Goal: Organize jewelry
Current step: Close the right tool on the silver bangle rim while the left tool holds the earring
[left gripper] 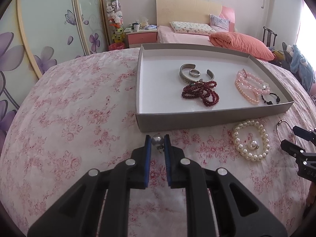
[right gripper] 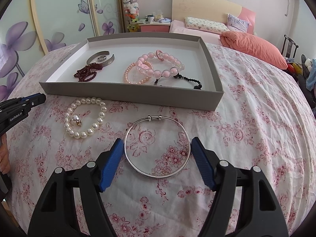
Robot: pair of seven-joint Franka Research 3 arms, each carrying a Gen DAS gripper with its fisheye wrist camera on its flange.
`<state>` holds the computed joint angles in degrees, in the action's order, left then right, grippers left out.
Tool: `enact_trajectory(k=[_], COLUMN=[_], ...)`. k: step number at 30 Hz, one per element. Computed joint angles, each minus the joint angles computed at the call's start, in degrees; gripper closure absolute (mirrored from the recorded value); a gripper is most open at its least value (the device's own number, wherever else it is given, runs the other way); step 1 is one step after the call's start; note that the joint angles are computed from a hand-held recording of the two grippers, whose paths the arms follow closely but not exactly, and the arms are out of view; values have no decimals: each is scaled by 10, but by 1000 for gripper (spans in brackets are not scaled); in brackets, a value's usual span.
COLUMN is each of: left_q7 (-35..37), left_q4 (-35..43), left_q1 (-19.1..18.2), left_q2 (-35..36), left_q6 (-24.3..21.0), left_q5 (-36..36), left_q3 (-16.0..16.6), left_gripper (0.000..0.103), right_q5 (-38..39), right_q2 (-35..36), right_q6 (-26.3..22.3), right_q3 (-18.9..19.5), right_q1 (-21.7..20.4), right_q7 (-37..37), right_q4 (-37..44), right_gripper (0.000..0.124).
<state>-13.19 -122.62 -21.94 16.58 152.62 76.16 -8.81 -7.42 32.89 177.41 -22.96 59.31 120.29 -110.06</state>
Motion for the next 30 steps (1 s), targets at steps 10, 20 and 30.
enact_trajectory(k=[10,20,30], left_q7=[-34,-64,-79], left_q4=[-11,-24,-34], left_q1=[-1,2,4], left_q2=[-17,-34,-50], left_q6=[-3,-15,-25], left_q5=[31,56,71], left_q3=[-4,-15,-25], left_gripper=[89,89,89], right_q5=[13,56,119], right_q2=[-5,-13,-17], right_q6=[16,42,57], right_q3=[-15,-36,-55], right_q1=[17,43,72], right_q7=[0,-23,-64], right_q4=[-11,-32,-47], right_gripper=[53,53,53])
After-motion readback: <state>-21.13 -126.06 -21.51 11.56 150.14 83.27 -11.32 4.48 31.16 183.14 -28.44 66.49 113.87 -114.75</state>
